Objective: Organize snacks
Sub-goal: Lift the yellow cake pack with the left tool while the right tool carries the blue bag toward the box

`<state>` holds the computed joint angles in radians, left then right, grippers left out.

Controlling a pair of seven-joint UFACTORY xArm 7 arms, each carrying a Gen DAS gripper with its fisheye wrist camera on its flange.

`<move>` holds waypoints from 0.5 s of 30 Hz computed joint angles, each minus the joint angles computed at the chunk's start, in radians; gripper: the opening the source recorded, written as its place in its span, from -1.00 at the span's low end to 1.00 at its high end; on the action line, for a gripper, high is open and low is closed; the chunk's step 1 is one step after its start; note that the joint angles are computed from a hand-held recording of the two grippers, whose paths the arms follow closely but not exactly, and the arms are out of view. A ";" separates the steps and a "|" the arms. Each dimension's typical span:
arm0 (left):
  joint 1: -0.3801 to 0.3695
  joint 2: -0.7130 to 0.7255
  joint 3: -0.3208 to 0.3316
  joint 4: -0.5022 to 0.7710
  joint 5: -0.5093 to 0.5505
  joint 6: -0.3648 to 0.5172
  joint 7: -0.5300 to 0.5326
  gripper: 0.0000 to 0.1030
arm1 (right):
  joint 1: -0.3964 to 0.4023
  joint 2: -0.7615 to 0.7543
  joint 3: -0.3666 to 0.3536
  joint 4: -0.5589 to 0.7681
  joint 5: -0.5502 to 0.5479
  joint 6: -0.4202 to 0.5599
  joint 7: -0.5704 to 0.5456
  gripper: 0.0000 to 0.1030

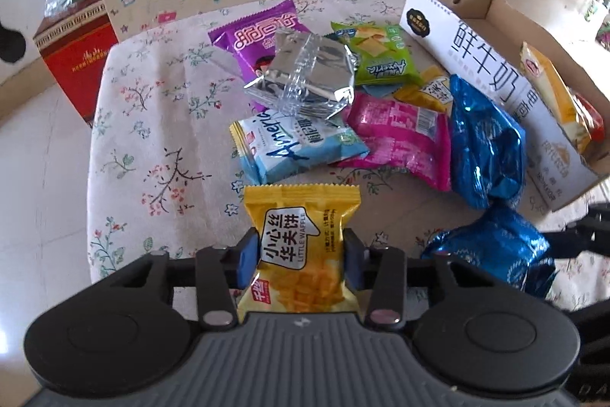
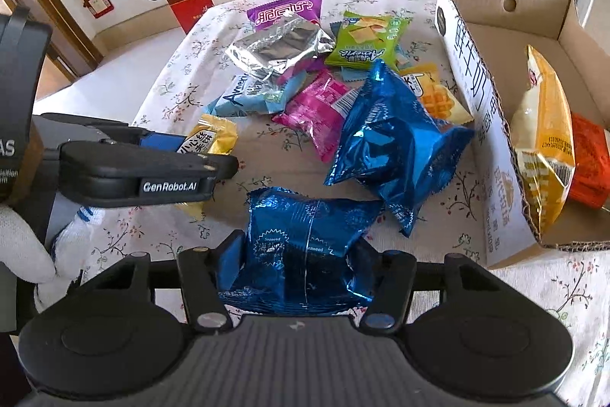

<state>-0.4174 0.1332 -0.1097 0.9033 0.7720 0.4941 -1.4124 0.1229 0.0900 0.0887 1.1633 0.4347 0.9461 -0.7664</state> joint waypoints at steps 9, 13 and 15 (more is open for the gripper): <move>0.003 -0.059 -0.018 -0.026 0.076 0.019 -0.056 -0.16 | -0.009 -0.013 -0.001 0.012 0.075 0.020 -0.066 0.26; 0.013 -0.075 -0.030 -0.036 0.102 0.021 -0.082 -0.16 | -0.008 -0.022 -0.002 0.005 0.099 0.009 -0.088 0.26; 0.016 -0.084 -0.036 -0.040 0.122 0.026 -0.102 -0.16 | -0.008 -0.022 -0.003 0.008 0.112 0.001 -0.101 0.26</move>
<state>-0.4019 0.0489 -0.1455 0.8636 0.8936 0.5199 -1.5143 0.1149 0.0678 0.0855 1.1716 0.5472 0.9467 -0.8672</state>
